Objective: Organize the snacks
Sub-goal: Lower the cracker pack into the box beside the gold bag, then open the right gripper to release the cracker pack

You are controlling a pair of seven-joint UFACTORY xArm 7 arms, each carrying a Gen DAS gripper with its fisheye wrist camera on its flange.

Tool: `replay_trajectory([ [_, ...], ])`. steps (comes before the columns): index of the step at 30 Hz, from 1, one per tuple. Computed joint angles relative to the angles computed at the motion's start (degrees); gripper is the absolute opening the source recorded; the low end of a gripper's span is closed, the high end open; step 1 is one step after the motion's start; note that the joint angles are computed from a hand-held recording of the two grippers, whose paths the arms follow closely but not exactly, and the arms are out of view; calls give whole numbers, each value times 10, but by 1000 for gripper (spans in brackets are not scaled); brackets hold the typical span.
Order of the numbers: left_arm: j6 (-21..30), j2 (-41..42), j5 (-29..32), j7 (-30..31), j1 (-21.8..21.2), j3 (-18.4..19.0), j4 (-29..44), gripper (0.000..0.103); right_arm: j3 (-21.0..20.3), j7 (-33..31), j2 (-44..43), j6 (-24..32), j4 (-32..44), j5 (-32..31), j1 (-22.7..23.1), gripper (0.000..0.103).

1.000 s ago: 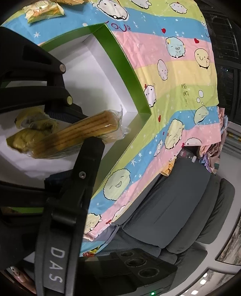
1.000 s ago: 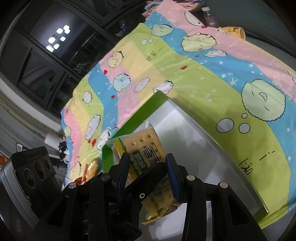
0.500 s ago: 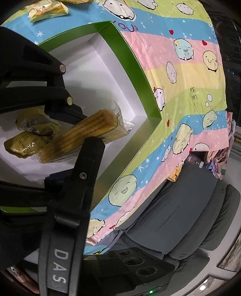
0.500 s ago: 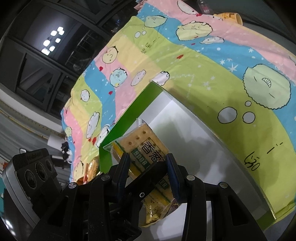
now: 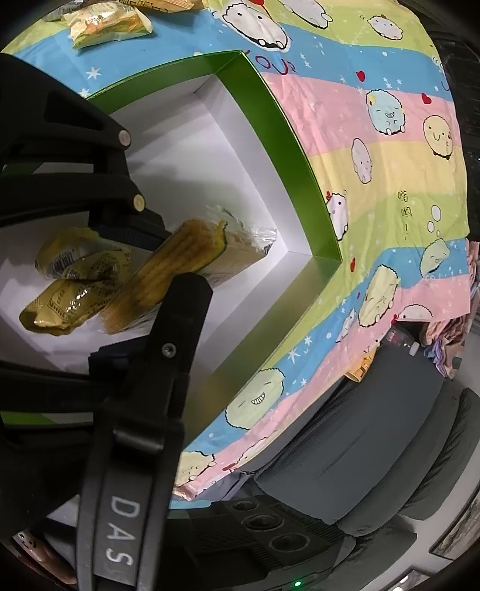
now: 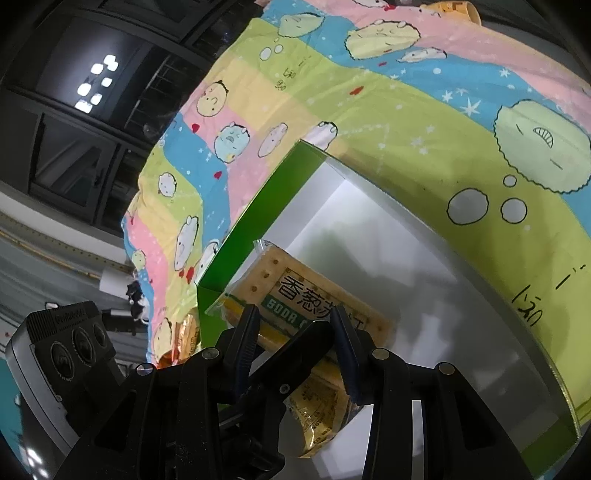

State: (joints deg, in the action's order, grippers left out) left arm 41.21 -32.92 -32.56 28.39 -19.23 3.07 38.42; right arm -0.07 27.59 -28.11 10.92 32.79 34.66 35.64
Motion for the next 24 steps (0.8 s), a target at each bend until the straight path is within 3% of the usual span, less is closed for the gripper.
replay_trajectory([
  [7,24,16,13,-20,13,-4,11,41,-17,-10,15,5,7,36,19,43],
  [13,36,28,16,-35,22,-7,19,41,-8,-8,21,6,10,49,11,43],
  [19,48,39,25,-51,34,-12,24,42,34,38,29,29,20,2,-38,43],
  [24,52,40,32,-58,36,-16,26,44,46,67,30,37,20,-23,-54,43],
])
